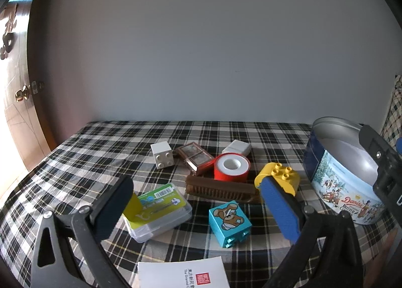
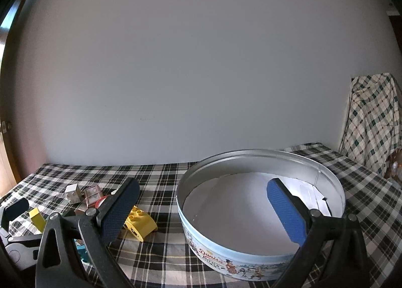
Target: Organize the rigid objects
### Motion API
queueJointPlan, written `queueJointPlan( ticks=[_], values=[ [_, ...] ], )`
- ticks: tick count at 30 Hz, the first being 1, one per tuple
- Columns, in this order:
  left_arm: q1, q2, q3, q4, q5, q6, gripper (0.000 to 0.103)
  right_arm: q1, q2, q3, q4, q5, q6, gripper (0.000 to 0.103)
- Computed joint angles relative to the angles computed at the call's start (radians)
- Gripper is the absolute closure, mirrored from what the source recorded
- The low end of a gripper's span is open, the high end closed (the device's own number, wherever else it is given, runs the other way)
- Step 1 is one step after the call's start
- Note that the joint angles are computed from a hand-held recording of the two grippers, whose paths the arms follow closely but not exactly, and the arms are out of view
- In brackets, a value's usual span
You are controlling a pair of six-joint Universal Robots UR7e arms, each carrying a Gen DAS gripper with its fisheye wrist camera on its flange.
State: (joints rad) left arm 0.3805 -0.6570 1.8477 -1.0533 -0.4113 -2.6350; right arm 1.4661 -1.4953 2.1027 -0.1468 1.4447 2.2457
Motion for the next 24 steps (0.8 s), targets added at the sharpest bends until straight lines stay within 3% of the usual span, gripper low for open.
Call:
queueJointPlan(
  ticks=[24],
  values=[
    [-0.009, -0.004, 0.015, -0.031, -0.005, 0.011, 0.000, -0.002, 0.000, 0.010, -0.010, -0.020, 0.001, 0.000]
  ],
)
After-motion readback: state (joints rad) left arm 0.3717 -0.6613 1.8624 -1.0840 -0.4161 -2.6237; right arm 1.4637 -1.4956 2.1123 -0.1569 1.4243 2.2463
